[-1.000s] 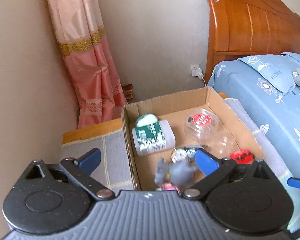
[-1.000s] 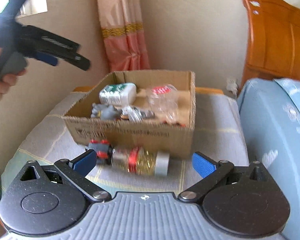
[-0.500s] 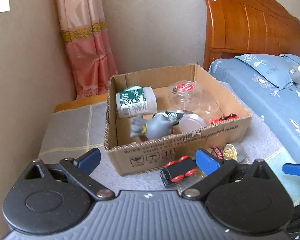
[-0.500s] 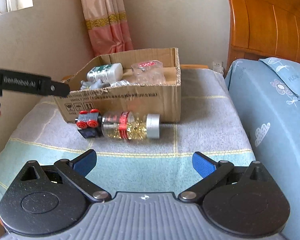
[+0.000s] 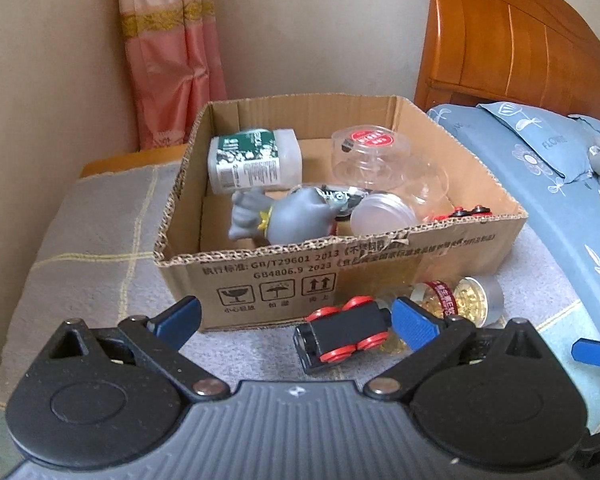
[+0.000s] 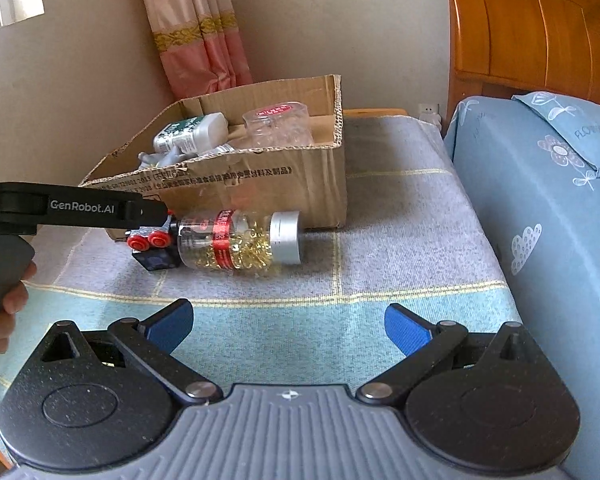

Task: Organize rigid objects
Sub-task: 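Move both tools back toward the toy block and capsule bottle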

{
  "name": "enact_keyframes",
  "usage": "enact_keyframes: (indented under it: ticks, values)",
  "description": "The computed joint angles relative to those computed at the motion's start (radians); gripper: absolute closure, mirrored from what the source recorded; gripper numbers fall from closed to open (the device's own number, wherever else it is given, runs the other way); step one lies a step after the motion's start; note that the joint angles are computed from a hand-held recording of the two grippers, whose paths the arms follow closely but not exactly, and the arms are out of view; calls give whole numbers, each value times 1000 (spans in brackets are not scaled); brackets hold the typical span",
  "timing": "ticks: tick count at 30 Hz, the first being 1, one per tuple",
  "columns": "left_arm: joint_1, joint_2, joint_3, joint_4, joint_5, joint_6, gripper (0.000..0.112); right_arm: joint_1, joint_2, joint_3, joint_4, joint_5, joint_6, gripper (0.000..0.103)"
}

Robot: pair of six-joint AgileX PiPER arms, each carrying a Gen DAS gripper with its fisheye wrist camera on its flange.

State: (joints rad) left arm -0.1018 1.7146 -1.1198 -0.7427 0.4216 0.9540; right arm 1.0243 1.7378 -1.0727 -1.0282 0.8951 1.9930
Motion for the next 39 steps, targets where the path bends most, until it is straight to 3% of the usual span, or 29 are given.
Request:
enact_keyframes:
  ticks: [5, 14, 20, 28, 34, 39]
  values:
    - [10, 14, 2, 10, -3, -17, 11, -12, -1, 9, 2, -17, 3, 0]
    - [92, 1, 43, -60, 15, 88, 11, -6, 10, -10, 20, 0, -20, 0]
    - [132, 14, 56, 36, -2, 40, 11, -6, 16, -14, 30, -3, -28, 0]
    - [149, 14, 74, -30, 66, 112, 11, -32, 63, -34, 82, -40, -89, 0]
    - [95, 61, 32, 84, 28, -52, 10, -33, 127, -103, 130, 11, -211, 0]
    - [47, 93, -35, 286, 35, -290, 10, -33, 143, -118, 129, 21, -241, 0]
